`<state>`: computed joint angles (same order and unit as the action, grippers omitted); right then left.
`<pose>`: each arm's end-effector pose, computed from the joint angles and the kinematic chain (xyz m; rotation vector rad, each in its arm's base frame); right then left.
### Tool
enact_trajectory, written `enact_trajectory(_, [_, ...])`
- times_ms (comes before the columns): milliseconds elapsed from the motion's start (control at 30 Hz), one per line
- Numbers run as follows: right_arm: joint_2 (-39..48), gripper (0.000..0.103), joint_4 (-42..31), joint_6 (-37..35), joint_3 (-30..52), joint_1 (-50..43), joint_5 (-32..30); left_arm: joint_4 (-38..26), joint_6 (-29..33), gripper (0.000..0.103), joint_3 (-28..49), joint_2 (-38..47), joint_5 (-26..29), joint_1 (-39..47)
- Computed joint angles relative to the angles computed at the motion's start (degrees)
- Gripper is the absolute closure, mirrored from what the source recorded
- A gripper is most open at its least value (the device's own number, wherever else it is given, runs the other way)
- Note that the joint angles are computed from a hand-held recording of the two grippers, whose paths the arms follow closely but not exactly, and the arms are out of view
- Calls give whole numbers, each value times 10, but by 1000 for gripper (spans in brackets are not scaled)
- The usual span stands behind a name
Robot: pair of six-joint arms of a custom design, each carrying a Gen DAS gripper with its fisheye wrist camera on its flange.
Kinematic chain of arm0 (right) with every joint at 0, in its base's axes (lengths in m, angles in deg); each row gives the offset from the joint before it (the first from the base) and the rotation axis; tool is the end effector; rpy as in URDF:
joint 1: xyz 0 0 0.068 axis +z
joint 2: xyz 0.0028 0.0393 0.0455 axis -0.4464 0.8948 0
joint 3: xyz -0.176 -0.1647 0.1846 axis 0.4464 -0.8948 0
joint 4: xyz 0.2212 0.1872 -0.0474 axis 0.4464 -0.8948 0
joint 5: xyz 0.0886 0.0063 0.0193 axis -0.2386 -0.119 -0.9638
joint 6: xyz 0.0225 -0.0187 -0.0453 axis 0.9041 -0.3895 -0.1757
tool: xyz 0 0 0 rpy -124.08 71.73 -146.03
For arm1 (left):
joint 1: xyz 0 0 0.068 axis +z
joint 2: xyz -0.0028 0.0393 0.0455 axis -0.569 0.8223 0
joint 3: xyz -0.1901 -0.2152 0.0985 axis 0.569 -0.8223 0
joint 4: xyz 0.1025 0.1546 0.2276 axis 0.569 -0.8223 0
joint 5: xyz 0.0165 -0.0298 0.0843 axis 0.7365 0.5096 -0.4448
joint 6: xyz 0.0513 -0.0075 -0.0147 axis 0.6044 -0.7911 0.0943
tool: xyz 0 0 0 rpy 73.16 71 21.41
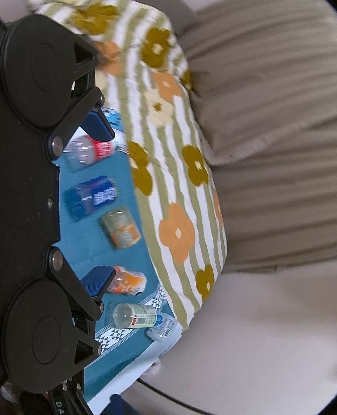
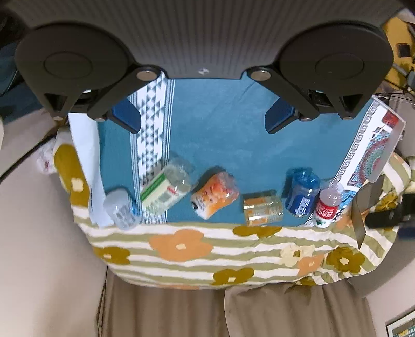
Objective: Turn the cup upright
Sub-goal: 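Move the left tool to the clear orange-labelled cup and close on it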
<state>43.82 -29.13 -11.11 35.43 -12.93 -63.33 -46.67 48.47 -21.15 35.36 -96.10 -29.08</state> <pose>0.3070 0.0833 0.2321 -0.7068 2.3765 0.3085 0.2166 0.0287 0.2678 -0.1596 2.2578 0.3219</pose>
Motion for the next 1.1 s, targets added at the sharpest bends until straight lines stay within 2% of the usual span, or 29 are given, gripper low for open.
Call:
enact_trajectory(167, [52,0,-15,38,51,27,55,40,105,0,63,132,121,83])
enact_trajectory(433, [149,0,-26,70,117,69,147,92,250,0,153,330,186,115])
enact_trajectory(533, [192,0,-55,86,152,71,152,82,313,0,201,409,201,114])
enact_trajectory(700, [248,0,-109,109,200,75,144,53,383,0,282,517,223,113])
enact_trajectory(833, [282,0,-130,126,228,95,193,28,416,0,338,588,226,108])
enact_trajectory(933, [303,0,-144,139,249,98,194,0,429,2,377,630,227,105])
enact_trajectory(1100, [325,0,-149,155,268,101,189,-38,445,14,422,679,215,101])
